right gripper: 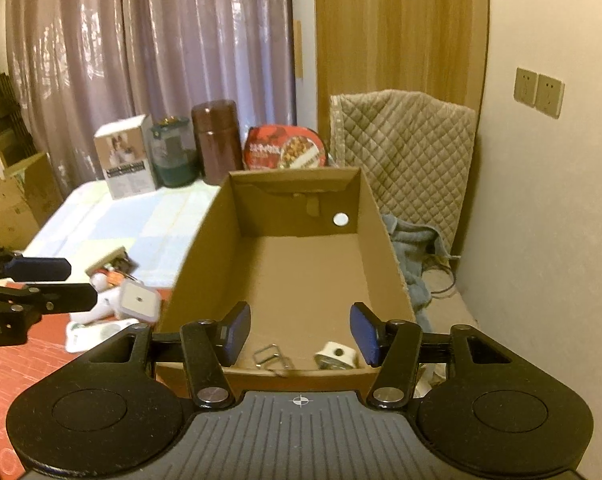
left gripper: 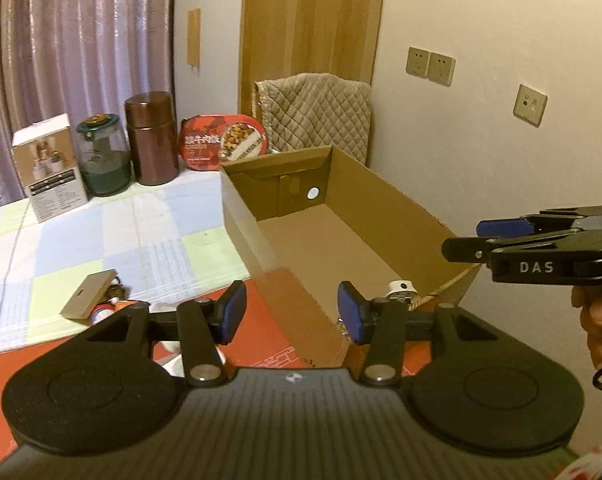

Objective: Organize rigid objects
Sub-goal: 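Move both open tools back over the remaining objects on the mat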

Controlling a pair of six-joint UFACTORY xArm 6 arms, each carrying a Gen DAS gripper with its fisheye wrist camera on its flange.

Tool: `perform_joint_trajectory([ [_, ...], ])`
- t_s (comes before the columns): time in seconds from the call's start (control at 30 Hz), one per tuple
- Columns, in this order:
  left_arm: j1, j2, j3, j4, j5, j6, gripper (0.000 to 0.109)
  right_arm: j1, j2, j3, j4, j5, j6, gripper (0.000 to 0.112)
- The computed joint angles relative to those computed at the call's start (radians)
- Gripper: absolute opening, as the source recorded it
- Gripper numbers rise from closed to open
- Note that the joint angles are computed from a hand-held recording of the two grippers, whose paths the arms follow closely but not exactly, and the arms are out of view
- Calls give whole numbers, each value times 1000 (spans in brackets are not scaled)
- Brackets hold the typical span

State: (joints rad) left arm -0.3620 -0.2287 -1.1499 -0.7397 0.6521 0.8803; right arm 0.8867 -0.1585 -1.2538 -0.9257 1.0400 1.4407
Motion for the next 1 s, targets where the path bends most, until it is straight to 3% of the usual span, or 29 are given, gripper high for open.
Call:
perform_joint_trajectory([
  [0.3,107,-92,32,-10,58,-8,47,103,99,-174,-30,88,-4,54],
  [0.7,277,-144,54,-19,97,17,51,153,243,-338,-28,36,-22,60],
  [1.0,367,-149,79,-9,89,27,59,177,294,-358,-52,9,17,76],
])
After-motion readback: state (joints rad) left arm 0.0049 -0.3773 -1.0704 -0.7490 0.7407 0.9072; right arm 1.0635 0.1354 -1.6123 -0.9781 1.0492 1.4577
